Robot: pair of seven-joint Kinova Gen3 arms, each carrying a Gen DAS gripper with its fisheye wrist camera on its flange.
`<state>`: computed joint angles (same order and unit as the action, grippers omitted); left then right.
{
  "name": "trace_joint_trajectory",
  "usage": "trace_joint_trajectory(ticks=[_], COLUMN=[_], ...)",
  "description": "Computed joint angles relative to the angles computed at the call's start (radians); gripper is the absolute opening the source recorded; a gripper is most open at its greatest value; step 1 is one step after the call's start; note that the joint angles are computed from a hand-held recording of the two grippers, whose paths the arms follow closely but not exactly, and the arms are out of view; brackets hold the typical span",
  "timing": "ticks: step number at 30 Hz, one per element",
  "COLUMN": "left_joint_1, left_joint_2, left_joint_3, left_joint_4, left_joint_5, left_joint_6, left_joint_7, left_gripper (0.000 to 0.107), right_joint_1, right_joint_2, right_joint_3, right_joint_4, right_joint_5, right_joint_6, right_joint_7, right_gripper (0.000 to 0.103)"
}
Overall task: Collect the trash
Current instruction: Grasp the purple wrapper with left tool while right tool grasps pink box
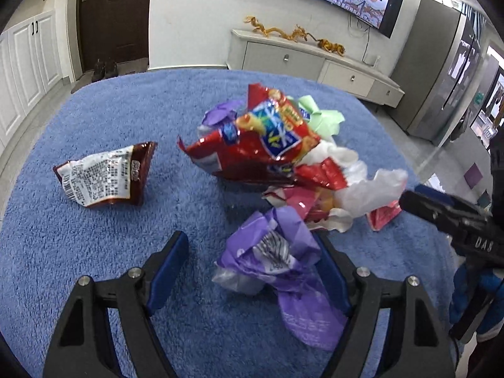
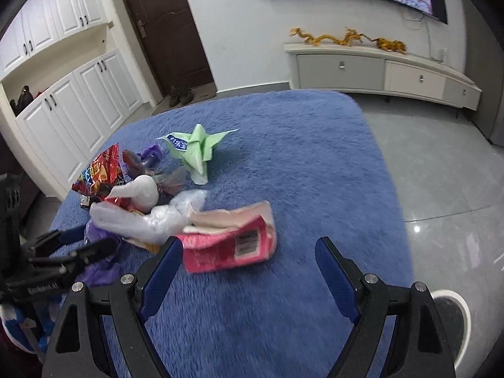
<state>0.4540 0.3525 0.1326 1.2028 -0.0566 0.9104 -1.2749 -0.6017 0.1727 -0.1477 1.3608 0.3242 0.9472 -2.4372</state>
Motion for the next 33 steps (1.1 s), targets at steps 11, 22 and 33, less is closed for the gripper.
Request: trace_joint_trajectory(ticks=[11, 22, 33], left_joint_1=[0.03, 0.019, 0.045], left_joint_2=[-0.018, -0.093, -0.247], left_joint_3=[-0.006, 0.01, 0.058], left_joint_4=[0.043, 0.127, 0.2], left_joint_5=[-0.04, -0.038, -0.11], left_joint_6=[-0.027, -0.054, -0.101], left_joint_7=[0.027, 0.049, 0.09], left_gripper=[0.075, 0.044, 0.042], right_joint_1=[-0.013, -0.094, -0.114], right_joint_2=[0.036, 0.013, -0.183], right_joint_3=[0.0, 0.008, -0.127], right_joint_4=[-0.009, -0.01, 0.096], right_joint_5=[-0.02, 0.083, 0.274], right_joint_6=[-0.033, 0.023, 0.042], right_joint_7=[0.087, 0.025, -0.263], right_gripper=[0.085, 0.069, 0.069])
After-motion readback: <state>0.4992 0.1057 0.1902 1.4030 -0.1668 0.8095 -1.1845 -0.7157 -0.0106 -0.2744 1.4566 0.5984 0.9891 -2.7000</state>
